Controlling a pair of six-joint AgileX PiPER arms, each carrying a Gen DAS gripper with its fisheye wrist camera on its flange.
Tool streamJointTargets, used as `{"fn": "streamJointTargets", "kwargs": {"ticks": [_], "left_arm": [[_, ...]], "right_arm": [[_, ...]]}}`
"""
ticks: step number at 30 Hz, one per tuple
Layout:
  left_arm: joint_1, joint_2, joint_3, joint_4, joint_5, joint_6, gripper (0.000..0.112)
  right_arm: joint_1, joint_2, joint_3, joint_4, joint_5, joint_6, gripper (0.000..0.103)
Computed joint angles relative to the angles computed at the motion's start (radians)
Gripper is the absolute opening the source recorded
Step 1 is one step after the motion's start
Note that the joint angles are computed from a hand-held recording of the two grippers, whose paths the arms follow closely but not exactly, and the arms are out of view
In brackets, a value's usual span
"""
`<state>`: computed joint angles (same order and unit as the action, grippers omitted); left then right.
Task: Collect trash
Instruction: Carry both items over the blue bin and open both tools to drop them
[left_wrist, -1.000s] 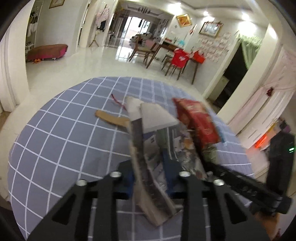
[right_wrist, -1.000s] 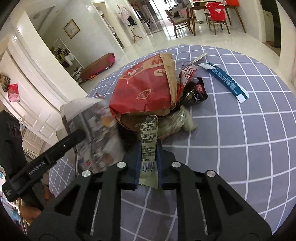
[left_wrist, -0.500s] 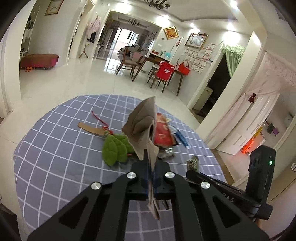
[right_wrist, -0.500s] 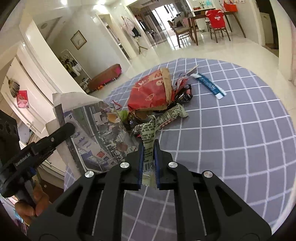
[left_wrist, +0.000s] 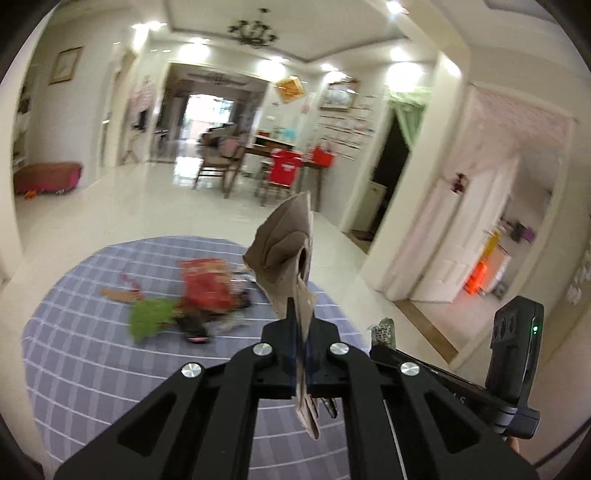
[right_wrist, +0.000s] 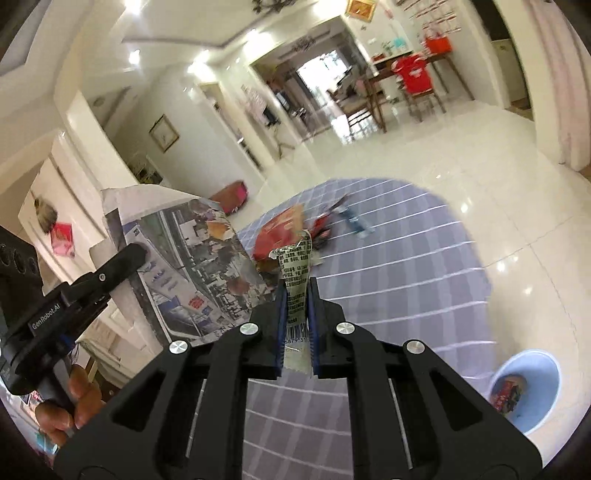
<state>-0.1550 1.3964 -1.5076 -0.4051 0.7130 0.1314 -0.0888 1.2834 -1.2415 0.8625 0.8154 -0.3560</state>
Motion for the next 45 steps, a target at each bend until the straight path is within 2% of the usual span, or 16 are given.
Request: {"fn": "streamJointTargets", "kwargs": {"ticks": [2, 6, 10, 15, 18, 23, 24, 25, 26, 27, 45], "left_arm": [[-0.108, 0.023, -0.021, 0.076, -0.010, -0.067, 0.002], [-0.309, 0.111, -0.084, 0.211, -0.022, -0.187, 0.003], [-0.474, 0.244, -0.176, 0.297, -0.022, -0.263, 0.003], [-0.603, 0.443, -0.318, 0.337, 0.017, -0.287, 0.003], [-0.638, 0.546, -0.394, 0.341, 0.042, -0.279, 0.003], [-0.669, 0.714, -0.552, 0.361, 0.121, -0.292, 0.003], [-0.671, 0.733, -0.568, 0.362, 0.131, -0.294, 0.003], [-0.672, 0.753, -0.590, 0.361, 0.144, -0.293, 0.003], [-0.672, 0.768, -0.607, 0.361, 0.155, -0.292, 0.003], [-0.673, 0.782, -0.622, 0.362, 0.165, -0.293, 0.003], [-0.699, 0.943, -0.825, 0.339, 0.286, -0.274, 0.003]], "right_arm": [[-0.109, -0.041, 0.036, 0.039, 0.049, -0.053, 0.010], [-0.409, -0.115, 0.126, 0.112, 0.183, -0.196, 0.011], [-0.690, -0.115, 0.190, 0.139, 0.300, -0.329, 0.011], [-0.873, -0.030, 0.249, 0.119, 0.318, -0.433, 0.011], [-0.910, 0.030, 0.270, 0.106, 0.281, -0.467, 0.011], [-0.919, 0.153, 0.266, 0.095, 0.239, -0.484, 0.019], [-0.926, 0.171, 0.266, 0.089, 0.230, -0.486, 0.026], [-0.921, 0.180, 0.267, 0.092, 0.219, -0.484, 0.039], [-0.928, 0.186, 0.272, 0.097, 0.213, -0.493, 0.045], [-0.933, 0.189, 0.277, 0.098, 0.203, -0.503, 0.048], [-1.025, 0.139, 0.328, 0.117, 0.217, -0.564, 0.050]]}}
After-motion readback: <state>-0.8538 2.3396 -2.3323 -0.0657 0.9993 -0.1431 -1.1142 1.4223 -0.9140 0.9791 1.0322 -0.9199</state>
